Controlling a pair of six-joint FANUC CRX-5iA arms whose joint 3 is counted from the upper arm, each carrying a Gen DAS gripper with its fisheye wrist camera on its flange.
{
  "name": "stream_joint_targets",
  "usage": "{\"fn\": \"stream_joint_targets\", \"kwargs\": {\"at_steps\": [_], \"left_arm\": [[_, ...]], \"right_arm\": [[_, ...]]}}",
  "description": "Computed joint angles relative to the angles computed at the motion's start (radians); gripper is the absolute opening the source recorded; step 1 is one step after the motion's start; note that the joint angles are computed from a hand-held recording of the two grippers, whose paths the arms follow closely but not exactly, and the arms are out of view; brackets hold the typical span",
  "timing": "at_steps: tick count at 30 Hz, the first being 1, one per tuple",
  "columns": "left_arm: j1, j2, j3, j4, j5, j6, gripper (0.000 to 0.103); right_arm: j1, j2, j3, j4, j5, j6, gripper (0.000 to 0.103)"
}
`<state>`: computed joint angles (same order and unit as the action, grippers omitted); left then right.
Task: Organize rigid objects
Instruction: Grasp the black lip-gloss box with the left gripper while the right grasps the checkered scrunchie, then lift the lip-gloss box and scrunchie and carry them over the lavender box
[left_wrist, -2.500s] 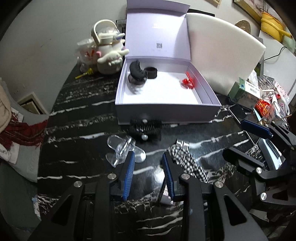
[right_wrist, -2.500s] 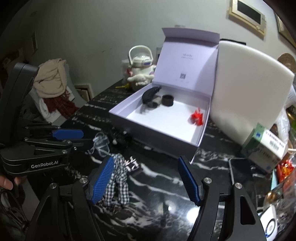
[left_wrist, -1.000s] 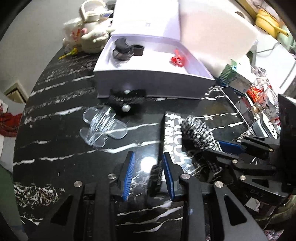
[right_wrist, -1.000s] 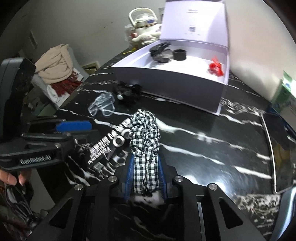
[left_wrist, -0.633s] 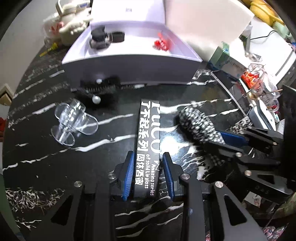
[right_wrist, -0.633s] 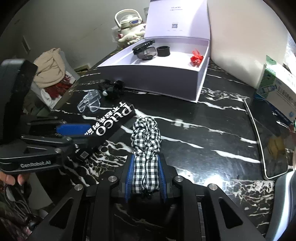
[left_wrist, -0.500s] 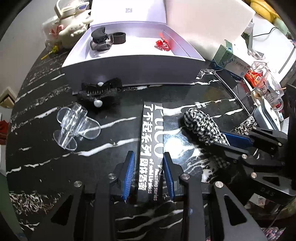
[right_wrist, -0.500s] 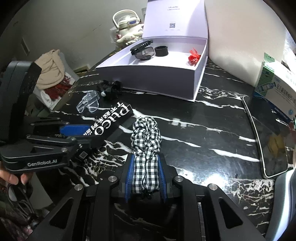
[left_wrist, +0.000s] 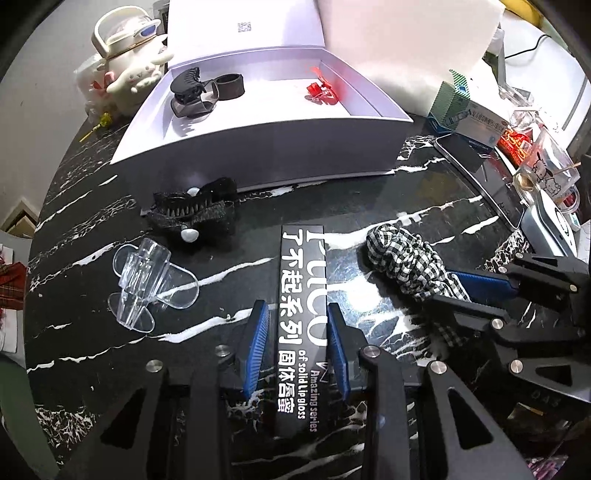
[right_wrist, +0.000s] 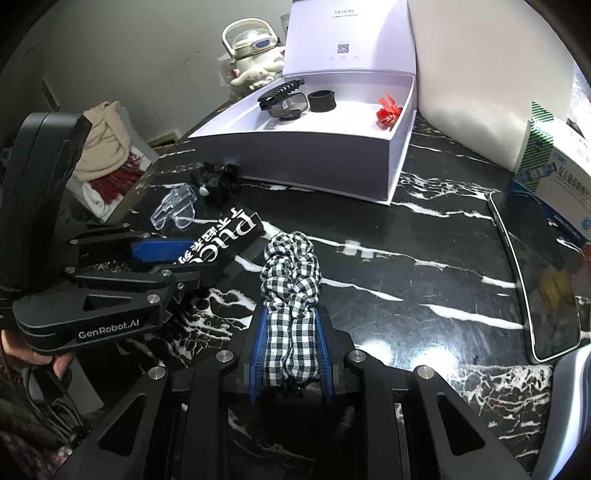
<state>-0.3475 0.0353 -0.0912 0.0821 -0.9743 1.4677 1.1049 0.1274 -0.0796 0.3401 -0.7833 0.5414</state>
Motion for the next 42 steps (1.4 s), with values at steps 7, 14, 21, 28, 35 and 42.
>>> {"fn": "stream_joint_targets", "kwargs": {"at_steps": [7, 14, 21, 28, 35, 42], "left_arm": [[0.044, -0.043, -0.1, 0.131, 0.093, -0.09, 0.025], [0.042, -0.054, -0.114, 0.156, 0.1, -0.127, 0.025], [0.049, -0.071, -0.117, 0.161, 0.105, -0.135, 0.025], [0.046, -0.091, -0.114, 0.152, 0.116, -0.125, 0.025], [0.044, -0.111, -0.102, 0.143, 0.134, -0.117, 0.025], [0.045, -0.111, -0.071, 0.139, 0.153, -0.126, 0.025]], "right_arm": [[-0.005, 0.002, 0.002, -0.003, 0.001, -0.006, 0.025], [-0.005, 0.013, 0.015, 0.007, -0.01, -0.006, 0.025], [0.0, 0.005, 0.008, 0.031, -0.006, -0.025, 0.025], [0.008, -0.013, -0.008, 0.08, 0.011, -0.048, 0.025], [0.013, -0.025, -0.019, 0.135, 0.032, -0.066, 0.023], [0.008, -0.031, -0.019, 0.192, 0.043, -0.08, 0.022]]}}
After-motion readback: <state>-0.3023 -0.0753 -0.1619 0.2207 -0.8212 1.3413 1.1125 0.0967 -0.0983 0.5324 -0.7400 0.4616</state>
